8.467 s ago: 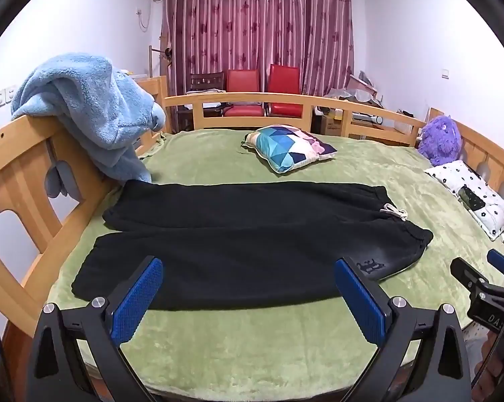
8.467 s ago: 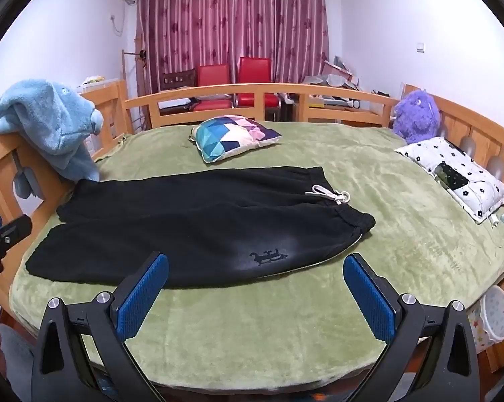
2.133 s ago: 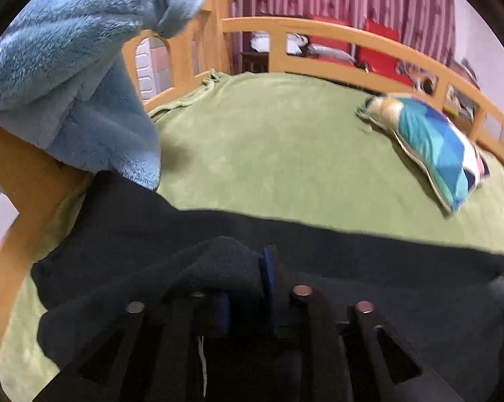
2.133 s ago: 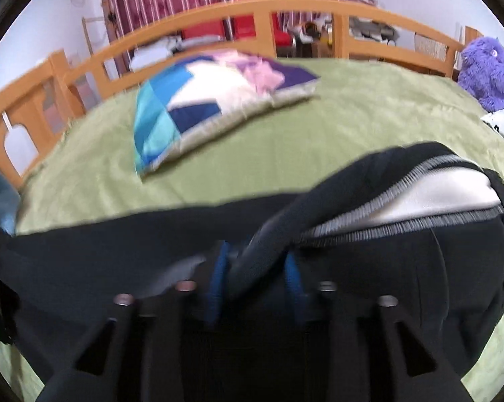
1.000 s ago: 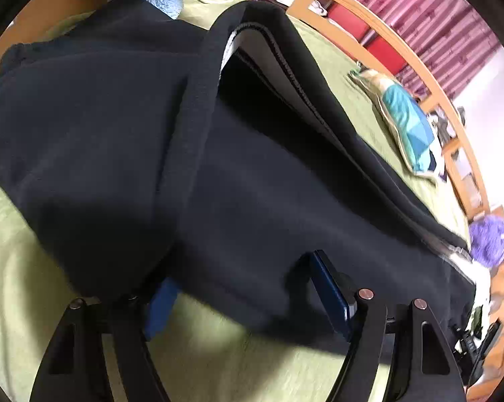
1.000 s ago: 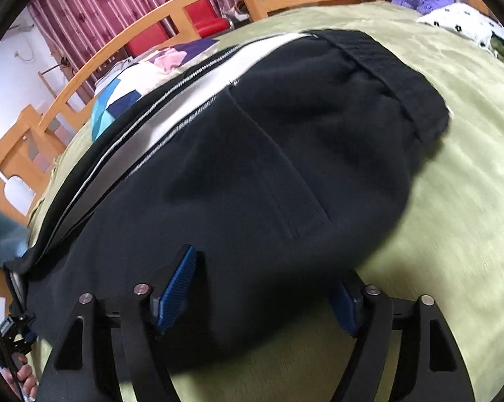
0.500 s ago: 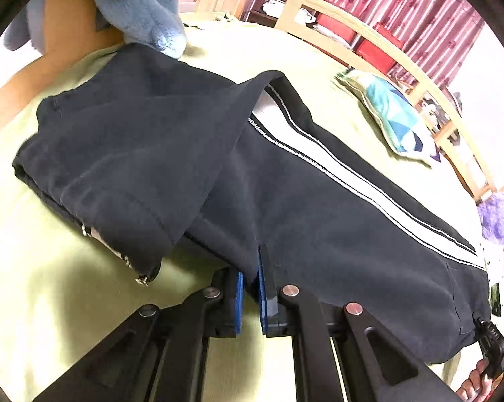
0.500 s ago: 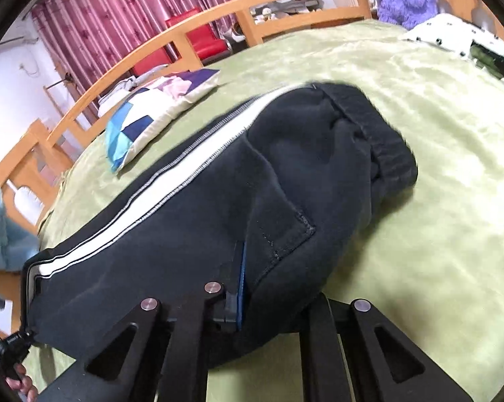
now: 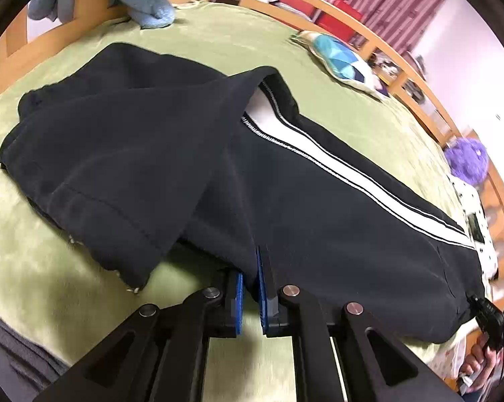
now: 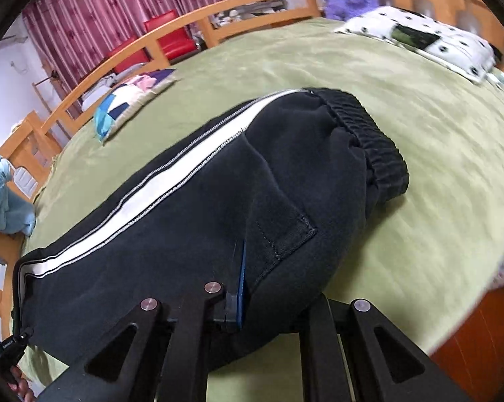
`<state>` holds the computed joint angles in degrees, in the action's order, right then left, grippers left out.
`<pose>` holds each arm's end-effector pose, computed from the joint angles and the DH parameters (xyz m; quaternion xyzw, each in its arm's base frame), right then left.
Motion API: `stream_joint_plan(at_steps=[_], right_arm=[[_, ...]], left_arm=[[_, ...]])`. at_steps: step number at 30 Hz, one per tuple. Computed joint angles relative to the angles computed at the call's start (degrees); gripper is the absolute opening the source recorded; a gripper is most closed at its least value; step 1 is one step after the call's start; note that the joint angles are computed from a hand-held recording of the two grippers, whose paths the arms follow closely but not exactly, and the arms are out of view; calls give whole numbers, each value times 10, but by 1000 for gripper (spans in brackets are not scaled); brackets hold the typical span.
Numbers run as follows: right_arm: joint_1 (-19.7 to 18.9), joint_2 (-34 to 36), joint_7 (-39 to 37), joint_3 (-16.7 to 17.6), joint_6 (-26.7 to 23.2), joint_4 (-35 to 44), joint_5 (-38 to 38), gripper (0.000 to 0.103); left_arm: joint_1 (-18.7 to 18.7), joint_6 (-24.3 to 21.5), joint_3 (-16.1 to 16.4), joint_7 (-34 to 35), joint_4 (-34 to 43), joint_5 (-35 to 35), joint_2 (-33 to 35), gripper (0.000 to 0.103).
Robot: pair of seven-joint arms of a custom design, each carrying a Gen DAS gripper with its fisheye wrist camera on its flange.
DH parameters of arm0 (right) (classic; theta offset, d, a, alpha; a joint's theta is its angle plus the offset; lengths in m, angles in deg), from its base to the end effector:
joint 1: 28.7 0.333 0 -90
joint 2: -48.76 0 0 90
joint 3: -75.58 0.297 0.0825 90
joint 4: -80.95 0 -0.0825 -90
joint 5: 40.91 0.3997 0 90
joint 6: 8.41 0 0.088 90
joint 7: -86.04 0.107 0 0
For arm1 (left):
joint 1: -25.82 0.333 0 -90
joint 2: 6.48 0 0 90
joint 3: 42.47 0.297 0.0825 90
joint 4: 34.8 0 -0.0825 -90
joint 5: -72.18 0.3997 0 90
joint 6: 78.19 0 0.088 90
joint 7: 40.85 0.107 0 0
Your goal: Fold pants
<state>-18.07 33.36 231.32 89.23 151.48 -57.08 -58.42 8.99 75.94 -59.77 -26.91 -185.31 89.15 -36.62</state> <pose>0.4637 0.2282 0.4567 -0.5691 0.7521 -0.1529 0.2952 0.3619 -0.2570 0.4476 -0.8144 0.4854 -0.2920 0.1258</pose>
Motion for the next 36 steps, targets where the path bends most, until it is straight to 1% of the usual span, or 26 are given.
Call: stream_joint_plan(at_steps=[2,3,4,5,6,8,9,10,11,13,15,18,21,22,23,24,25,27,28,30,32,34,36], right_arm=[[1,-20,1,4,-14,-17,-4,13],[2,-24,-3,4,-21,-20,-1,14],[8,-27,-10,3,-32,-22,7,17],[12,-34,-13,5,-42,-26,11,21],[11,-36,-7,12,-51,-24,6,24],[3,-60,16,33,-66,-33,-24,38],[-2,-73,29,43,-68,-40,-39,41],[-9,-82,45,55,-72,-43,-58,44],[-17,-91,61,66,-75,-45,-75,45],[-19,-94,78,73,-77,-42,-87,45],[-22,-86,94,79,-90,-29,-97,46],[-9,-75,96,70,-110,-14,-98,46],[-5,-73,113,69,-117,-11,-114,45],[-4,-73,120,70,-119,-11,-120,44],[0,-72,121,67,-123,-8,-121,42],[3,-71,121,66,-128,-6,-123,42],[6,-69,122,65,-135,-3,-124,42],[12,-66,125,63,-148,3,-128,42],[15,-64,129,62,-153,6,-130,41],[18,-61,142,62,-162,12,-136,39],[20,-54,156,62,-171,21,-144,39],[24,-45,166,60,-179,30,-150,39],[30,-34,176,56,-189,41,-155,39]], left_arm=[[-13,0,7,12,-11,-8,-12,13],[-26,-5,16,28,-18,-17,-22,14],[-34,-16,21,41,-20,-23,-30,20],[-40,-34,22,52,-23,-28,-41,27],[-38,-55,13,57,-23,-21,-55,31],[-32,-83,-5,58,-36,-3,-96,45],[-29,-98,-14,55,-43,9,-120,50],[-27,-107,-17,56,-46,17,-132,56],[-27,-115,-16,64,-48,25,-141,56],[-27,-123,-10,82,-45,32,-142,56],[-15,-133,-16,86,-31,44,-124,56],[-4,-126,-13,91,-19,51,-89,56],[6,-123,-22,80,-19,67,-68,56],[11,-126,-27,78,-17,77,-59,54],[14,-127,-29,78,-15,87,-54,39],[21,-133,-35,72,-14,101,-52,27],[19,-122,-28,74,-21,106,-57,16],[11,-85,5,92,-39,95,-77,11],[17,-80,8,94,-42,95,-88,10],[40,-81,2,101,-38,114,-107,10],[75,-96,-15,98,-19,147,-116,10],[108,-109,-19,100,6,178,-110,9],[141,-111,-19,97,30,209,-93,7]])
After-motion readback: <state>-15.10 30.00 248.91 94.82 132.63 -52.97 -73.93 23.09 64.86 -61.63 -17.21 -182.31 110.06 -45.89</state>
